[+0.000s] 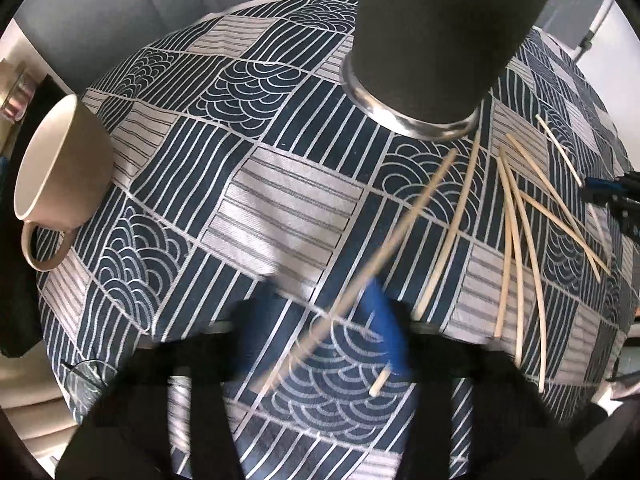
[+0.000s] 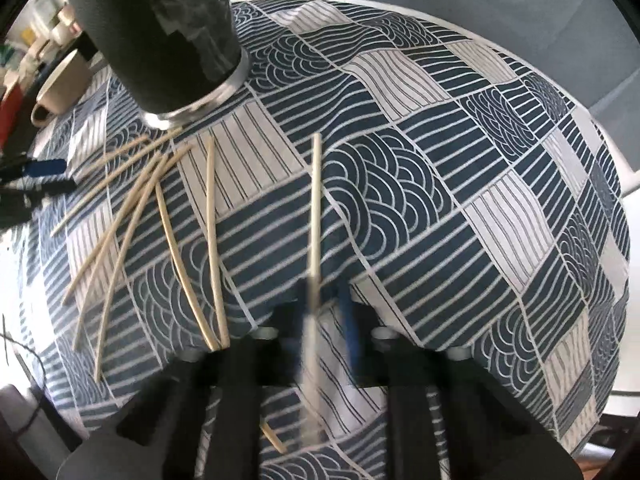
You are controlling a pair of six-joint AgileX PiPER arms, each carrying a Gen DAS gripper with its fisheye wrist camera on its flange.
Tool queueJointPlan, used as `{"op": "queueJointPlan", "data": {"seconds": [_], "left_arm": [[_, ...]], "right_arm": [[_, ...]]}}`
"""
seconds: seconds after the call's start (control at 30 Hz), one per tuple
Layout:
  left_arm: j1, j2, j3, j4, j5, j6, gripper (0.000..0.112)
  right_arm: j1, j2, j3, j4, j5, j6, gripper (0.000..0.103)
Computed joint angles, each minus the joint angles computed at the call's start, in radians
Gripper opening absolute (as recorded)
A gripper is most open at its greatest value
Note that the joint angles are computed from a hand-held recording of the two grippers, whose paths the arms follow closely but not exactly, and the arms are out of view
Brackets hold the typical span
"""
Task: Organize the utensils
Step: 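Close the right gripper on a chopstick while the left gripper grasps another chopstick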
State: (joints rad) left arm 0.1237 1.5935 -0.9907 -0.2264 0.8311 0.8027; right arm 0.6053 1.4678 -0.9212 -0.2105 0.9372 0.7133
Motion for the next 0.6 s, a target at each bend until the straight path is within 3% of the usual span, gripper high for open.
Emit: {"op": "queueJointPlan", "data": {"seconds": [0.03,0.07,0.2,0.43,0.6], "left_arm": [[0.015,-0.002,-0.007,-0.002,0.024,0.012,0.009],[0.033,-0.001,-0.012,-0.006,0.049,0.026,0.005],[0.132,0.004,-0.027,-0.025,0.14,0.051,0.005],[0.285,0.003,-0.03,-0.072,0.263,0.123,0.005],[0.355,-0.013,-0.101,-0.135,0.364,0.151,0.005]], "right_arm": [[0.003,0.002,-0.003,-0.01,0.01,0.001,0.004],[0.004,0.002,-0.002,-0.013,0.013,0.006,0.004],[-0.027,-0.035,0.037,0.007,0.026,0.025,0.004],[-0.186,-0.18,0.147,0.268,-0.067,-0.148,0.004],[-0.225,-0.246,0.157,0.383,-0.105,-0.22,0.005]]}}
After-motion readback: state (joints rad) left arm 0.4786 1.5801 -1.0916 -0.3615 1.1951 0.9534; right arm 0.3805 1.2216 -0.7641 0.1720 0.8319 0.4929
